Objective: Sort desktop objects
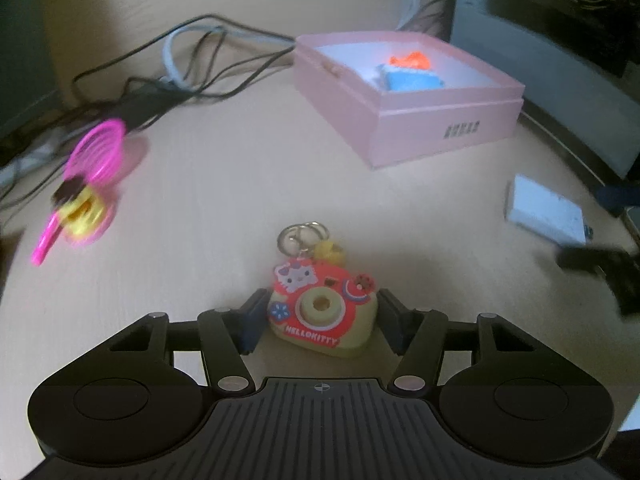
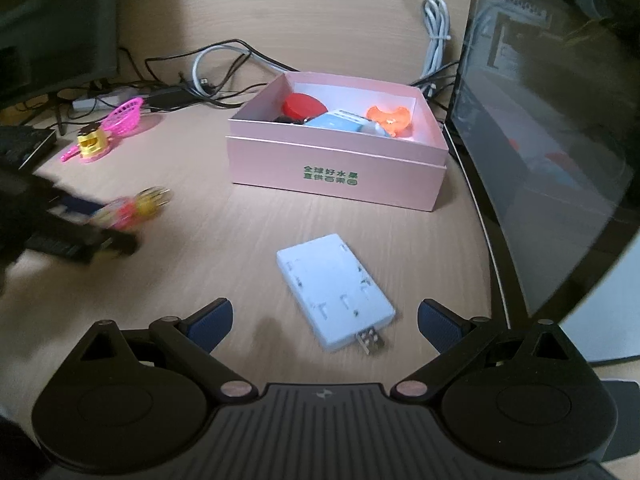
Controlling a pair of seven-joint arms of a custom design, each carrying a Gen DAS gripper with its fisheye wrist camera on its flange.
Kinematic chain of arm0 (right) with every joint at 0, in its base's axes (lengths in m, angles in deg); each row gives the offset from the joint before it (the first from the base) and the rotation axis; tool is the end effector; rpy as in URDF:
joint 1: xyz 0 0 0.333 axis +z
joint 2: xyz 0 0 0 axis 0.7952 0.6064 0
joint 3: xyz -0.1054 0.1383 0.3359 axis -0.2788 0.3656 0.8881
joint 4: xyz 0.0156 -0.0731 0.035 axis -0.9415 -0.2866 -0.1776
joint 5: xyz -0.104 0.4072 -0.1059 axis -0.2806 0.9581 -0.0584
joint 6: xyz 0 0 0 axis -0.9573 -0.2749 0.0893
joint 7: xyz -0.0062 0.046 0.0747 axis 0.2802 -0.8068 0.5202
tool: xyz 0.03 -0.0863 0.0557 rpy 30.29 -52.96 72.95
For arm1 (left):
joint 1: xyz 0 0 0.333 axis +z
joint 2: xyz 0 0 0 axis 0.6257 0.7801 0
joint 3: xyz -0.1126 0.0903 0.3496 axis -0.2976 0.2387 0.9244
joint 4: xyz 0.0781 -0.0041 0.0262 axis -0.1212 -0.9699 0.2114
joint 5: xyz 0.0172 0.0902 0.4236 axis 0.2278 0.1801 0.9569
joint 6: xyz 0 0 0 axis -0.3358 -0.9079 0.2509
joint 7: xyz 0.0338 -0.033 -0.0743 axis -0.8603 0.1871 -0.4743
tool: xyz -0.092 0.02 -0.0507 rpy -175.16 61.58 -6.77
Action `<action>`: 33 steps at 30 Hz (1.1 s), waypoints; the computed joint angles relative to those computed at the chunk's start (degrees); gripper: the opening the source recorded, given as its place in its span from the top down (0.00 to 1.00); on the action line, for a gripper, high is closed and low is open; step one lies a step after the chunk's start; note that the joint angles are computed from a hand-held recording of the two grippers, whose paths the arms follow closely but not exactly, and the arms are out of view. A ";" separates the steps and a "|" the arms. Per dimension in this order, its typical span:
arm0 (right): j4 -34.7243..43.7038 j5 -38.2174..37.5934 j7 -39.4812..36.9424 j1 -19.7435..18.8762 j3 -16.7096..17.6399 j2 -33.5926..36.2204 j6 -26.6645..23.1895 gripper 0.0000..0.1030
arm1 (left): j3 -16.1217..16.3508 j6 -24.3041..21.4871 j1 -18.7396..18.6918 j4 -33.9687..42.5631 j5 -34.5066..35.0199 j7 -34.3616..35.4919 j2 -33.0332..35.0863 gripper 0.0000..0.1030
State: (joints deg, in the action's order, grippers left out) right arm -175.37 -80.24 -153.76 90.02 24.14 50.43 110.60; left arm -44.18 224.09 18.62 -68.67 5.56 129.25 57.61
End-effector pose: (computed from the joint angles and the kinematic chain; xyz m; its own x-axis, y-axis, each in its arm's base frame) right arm 0.5531 0.4370 0.3433 -0.2690 -0.9623 0.0409 -0.6896 0.1628 -0.7057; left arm 0.6890 -0.3677 0.3285 -0.6335 -0.7735 -0.0185 -0.5968 0.5038 -0.6245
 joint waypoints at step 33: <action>7.27 12.10 -14.56 0.16 -1.78 5.71 6.13 0.54 | 1.11 -3.78 -2.06 -2.64 2.22 -2.09 -2.67 0.26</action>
State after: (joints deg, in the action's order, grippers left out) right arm -168.10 -68.14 -168.32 90.18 22.36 56.14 116.73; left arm -43.07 220.31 16.55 -71.30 7.79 127.16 54.94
